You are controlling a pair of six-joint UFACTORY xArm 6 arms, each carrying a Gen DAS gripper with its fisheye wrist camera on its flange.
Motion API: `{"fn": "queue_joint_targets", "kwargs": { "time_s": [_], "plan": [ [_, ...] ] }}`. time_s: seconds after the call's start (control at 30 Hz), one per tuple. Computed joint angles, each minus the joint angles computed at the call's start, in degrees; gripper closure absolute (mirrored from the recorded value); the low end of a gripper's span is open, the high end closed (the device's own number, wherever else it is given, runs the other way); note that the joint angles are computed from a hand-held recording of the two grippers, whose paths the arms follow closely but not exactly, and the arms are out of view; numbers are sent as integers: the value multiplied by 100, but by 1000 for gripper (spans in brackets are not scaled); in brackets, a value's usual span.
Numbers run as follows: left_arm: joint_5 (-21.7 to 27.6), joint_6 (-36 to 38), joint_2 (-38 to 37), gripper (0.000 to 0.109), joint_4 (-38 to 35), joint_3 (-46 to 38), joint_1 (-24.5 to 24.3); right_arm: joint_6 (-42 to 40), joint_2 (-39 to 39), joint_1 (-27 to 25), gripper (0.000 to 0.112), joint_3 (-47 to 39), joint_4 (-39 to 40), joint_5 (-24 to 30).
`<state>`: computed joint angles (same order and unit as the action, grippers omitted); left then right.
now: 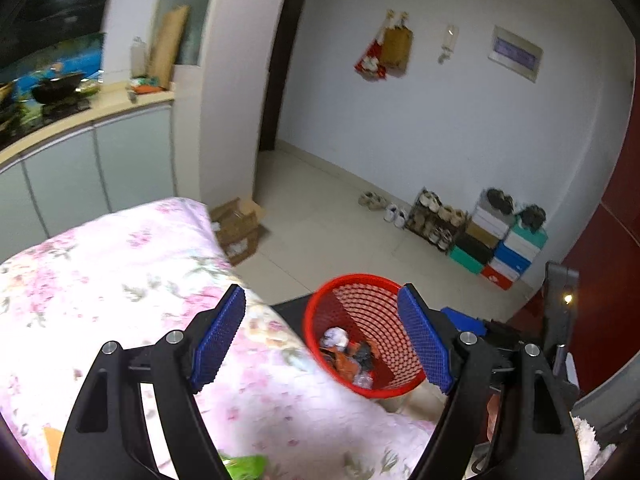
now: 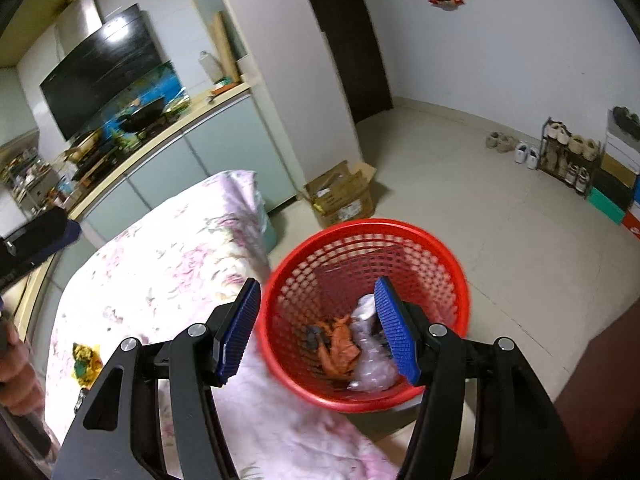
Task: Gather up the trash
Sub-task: 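Open both tools to drop the cloth and packet into the wastebasket, then move both open tools back over the bed toward the remaining trash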
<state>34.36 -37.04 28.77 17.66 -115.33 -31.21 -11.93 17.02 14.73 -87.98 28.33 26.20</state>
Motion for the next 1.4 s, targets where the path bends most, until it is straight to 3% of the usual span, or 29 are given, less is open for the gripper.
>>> {"fn": "queue_joint_targets", "kwargs": {
  "time_s": [0.23, 0.43, 0.73, 1.13, 1.4],
  "plan": [
    [-222, -1443, -1563, 32, 1296, 1868, 397, -181, 25, 287, 52, -88, 81, -29],
    [284, -2561, -2614, 32, 2312, 2959, 662, -189, 69, 489, 50, -178, 27, -94],
    [626, -3361, -3735, 32, 2666, 4433, 947, -431, 107, 733, 50, -299, 110, 53],
    [726, -3666, -3736, 32, 2904, 5189, 663, -745, 387, 1104, 50, -711, 129, 162],
    [456, -3477, -3507, 33, 2693, 5375, 576, -811, 634, 1222, 49, -1109, 13, 432]
  ]
}}
